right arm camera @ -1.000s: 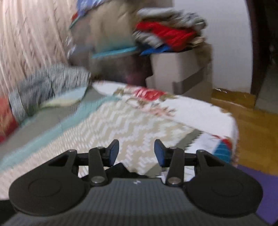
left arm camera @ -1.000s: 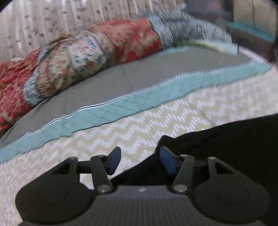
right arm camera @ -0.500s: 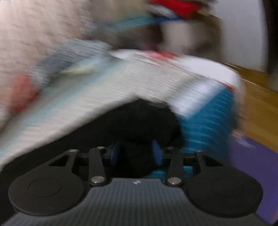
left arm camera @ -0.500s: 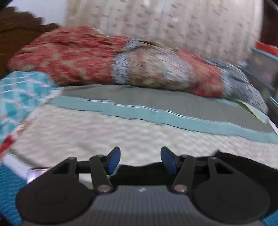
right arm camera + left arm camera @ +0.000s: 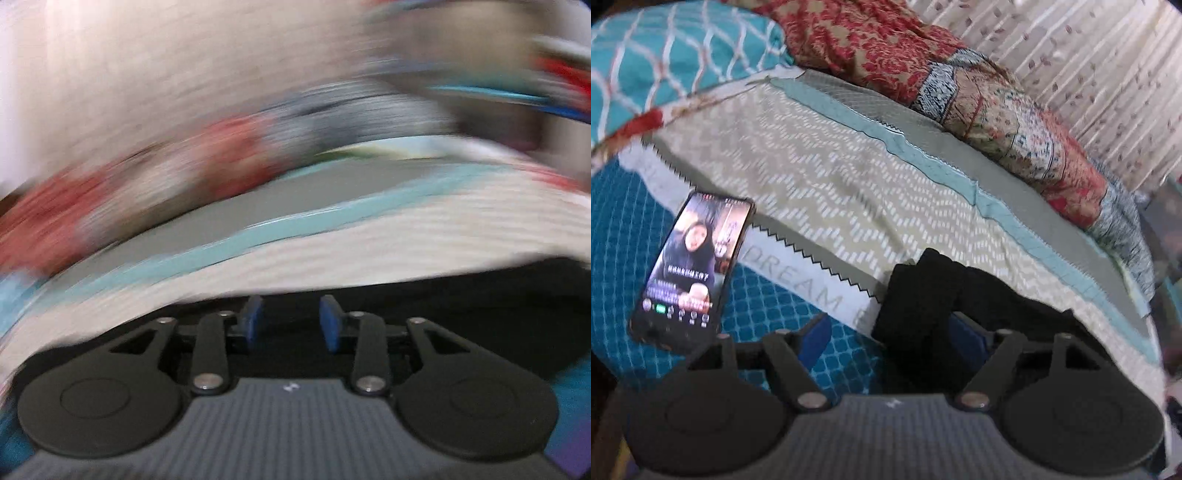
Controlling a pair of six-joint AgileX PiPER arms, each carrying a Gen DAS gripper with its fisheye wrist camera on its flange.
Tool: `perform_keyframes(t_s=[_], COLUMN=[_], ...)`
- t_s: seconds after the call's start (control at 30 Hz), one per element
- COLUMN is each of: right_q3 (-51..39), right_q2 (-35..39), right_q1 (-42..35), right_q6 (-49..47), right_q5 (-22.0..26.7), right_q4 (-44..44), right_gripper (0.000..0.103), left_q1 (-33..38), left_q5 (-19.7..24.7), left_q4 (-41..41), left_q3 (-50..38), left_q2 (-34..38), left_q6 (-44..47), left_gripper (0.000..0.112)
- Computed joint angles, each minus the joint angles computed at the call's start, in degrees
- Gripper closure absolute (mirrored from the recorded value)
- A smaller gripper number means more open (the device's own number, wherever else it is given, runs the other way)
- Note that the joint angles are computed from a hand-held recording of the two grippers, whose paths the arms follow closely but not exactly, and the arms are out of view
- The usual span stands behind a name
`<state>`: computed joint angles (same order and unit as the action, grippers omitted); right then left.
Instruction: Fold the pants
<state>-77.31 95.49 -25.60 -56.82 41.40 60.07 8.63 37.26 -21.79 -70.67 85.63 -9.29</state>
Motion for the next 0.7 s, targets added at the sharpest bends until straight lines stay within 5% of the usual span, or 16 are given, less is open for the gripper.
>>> perform_keyframes(t_s=[0.07, 0.17, 0.4, 0.43, 0.47, 0.53, 0.6, 0.7], right_q3=[-3.0, -8.6, -30.6, -33.8, -34.7, -42.2, -49.0, -50.7], right_q2=[0.5, 3.5, 19.7, 22.0, 23.4, 27.7, 30.7, 30.6], right_q1=[6.8, 19.5, 43.4, 45.6, 46.8, 45.8, 40.3, 34.2], right_q6=[-3.8, -6.7, 3.0, 5.3, 6.0, 14.1, 23.2, 32.0], right_q5=[7.9, 12.9, 13.3, 12.6, 10.8, 14.2, 19.9, 20.1], right_q4=[-0.1, -2.3, -18.4, -24.1, -28.8, -31.2, -24.9, -17.4], right_gripper=[0.051, 0.042, 0.034, 0.046, 0.083, 0.090, 0.091, 0.091], left_q1=[1.9, 6.1, 11.4, 11.9, 12.3, 12.7, 12.1, 11.3], left_q5=[-1.8, -2.3, 0.3, 1.0, 1.4, 2.3, 2.9, 5.6], left_q4=[-4.2, -10.8, -16.2, -17.7, -19.2, -23.0, -26.7, -35.0], left_q3=[3.5, 7.2, 13.7, 14.6, 15.2, 16.2, 15.8, 13.6], left_q2=[-2.0, -4.8, -10.6, -10.8, -10.8, -10.0, -7.4, -1.6], left_q6=[3.4, 7.9, 14.8, 16.6, 18.2, 22.2, 25.6, 32.4], left_gripper=[0.040, 0.040, 0.041, 0.041, 0.041, 0.041, 0.040, 0.032])
